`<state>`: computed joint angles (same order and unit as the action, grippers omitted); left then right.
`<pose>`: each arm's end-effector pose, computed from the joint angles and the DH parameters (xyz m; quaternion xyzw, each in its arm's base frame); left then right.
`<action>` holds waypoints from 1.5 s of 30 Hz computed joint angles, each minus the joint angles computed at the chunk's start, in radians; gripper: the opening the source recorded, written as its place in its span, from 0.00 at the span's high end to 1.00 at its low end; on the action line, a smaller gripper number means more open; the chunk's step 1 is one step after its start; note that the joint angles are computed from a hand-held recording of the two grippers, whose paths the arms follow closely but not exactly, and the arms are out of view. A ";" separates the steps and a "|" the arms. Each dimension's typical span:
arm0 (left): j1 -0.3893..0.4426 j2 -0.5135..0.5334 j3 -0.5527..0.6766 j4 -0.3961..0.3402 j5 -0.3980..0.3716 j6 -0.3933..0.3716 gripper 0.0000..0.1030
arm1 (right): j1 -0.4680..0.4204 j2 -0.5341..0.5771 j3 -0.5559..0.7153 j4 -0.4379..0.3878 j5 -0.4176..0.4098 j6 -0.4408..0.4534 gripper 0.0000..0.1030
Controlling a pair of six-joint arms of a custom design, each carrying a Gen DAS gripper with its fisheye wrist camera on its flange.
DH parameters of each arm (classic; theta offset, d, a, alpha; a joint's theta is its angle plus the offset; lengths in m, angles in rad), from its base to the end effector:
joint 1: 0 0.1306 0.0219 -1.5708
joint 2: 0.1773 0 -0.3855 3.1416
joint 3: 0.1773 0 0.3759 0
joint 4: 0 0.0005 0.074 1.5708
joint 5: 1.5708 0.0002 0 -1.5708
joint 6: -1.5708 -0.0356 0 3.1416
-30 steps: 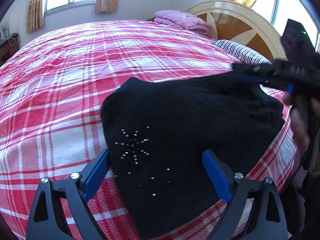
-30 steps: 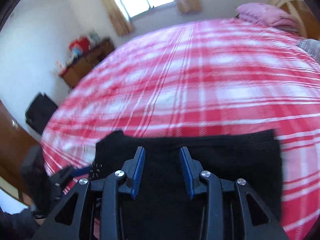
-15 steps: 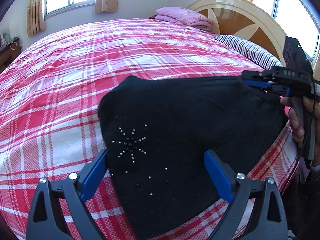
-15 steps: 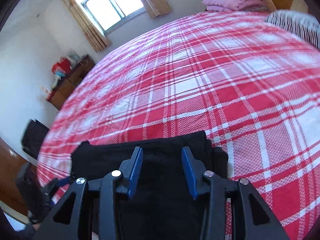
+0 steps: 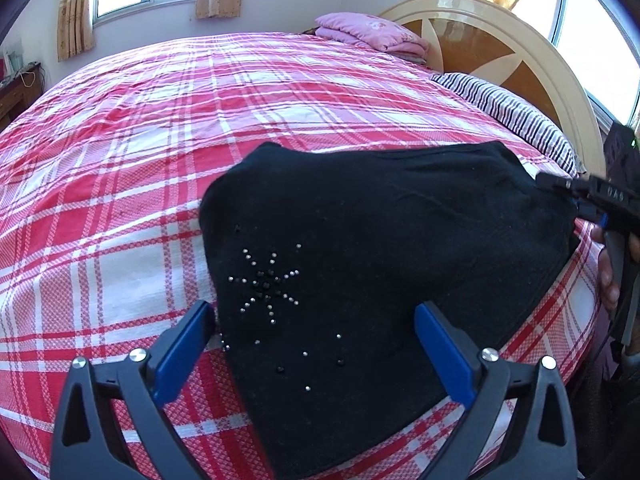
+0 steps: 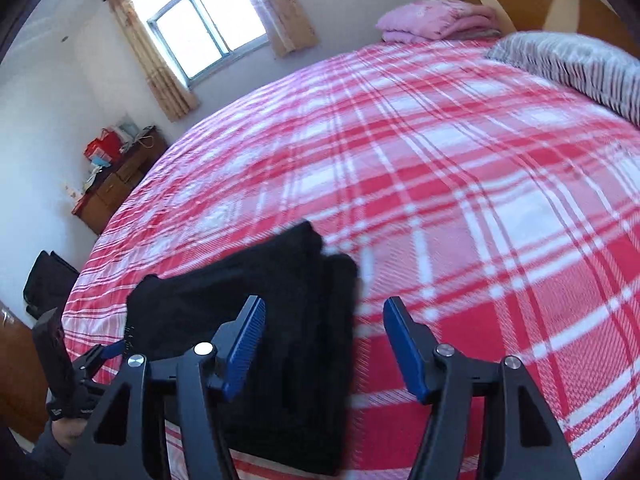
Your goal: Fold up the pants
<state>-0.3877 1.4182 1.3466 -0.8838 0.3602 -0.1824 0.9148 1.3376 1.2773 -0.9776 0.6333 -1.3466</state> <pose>0.4285 -0.1891 0.4013 0.3157 0.8845 -0.2004 0.2789 0.2779 0.3257 0.4043 0.2765 0.8779 0.0984 0.3784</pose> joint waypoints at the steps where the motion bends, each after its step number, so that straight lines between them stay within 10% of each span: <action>1: 0.001 0.002 -0.003 0.005 0.007 0.001 0.00 | -0.002 -0.009 -0.014 0.019 -0.003 0.000 0.39; 22: 0.033 0.054 0.057 -0.041 0.185 0.004 0.00 | -0.028 -0.035 -0.049 0.165 -0.184 0.069 0.39; 37: 0.077 0.087 0.082 -0.042 0.297 0.076 0.12 | -0.023 -0.050 -0.100 0.260 -0.165 0.062 0.55; 45: 0.117 0.107 0.099 -0.061 0.290 0.076 0.71 | -0.007 -0.057 -0.131 0.346 -0.139 0.097 0.72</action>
<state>-0.2704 1.5255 1.4459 -0.9450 0.6506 -0.1062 0.9077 1.2807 1.1462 -0.6312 0.4944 -1.2499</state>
